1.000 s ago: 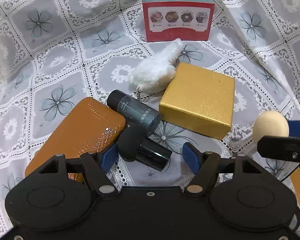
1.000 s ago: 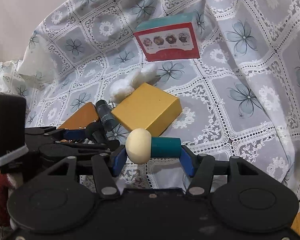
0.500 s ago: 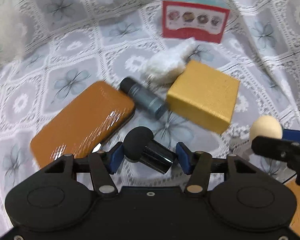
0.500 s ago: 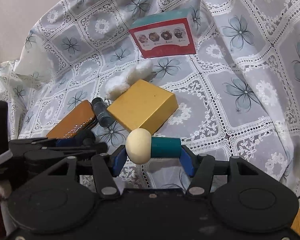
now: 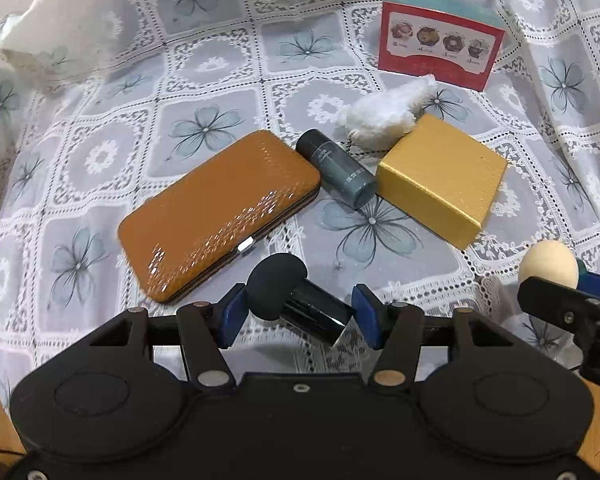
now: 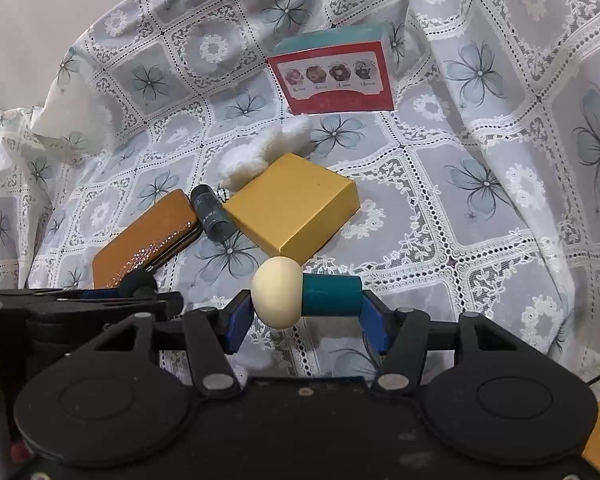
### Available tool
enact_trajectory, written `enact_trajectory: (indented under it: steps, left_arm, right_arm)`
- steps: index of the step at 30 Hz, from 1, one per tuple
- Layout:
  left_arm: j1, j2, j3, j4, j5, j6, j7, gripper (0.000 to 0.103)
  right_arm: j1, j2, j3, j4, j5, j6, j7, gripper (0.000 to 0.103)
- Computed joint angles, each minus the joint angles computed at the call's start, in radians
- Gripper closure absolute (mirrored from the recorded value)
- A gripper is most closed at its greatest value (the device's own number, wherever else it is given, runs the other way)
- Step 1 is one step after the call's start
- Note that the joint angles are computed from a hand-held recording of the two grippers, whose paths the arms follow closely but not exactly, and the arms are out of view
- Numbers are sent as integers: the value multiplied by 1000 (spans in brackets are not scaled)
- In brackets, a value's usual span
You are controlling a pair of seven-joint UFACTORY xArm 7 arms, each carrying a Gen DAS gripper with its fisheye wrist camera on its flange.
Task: Organize soft objects
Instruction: 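Carry the brush and sponge over the basket with both tools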
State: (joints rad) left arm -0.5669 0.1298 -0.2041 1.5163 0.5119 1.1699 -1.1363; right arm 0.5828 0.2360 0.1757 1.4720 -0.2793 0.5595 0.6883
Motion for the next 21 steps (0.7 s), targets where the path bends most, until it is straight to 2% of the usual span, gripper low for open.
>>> enact_trajectory:
  steps: [12,21]
  left_arm:
    - [9,-190,-72,-153,-19,46,-131,49]
    - [45,-358,-144,-320,-119,13,-221,49]
  right_arm:
    - [14,-106,29,-87,-78,48,45,46]
    - [12,-178,78,-143,-64,79,13,46]
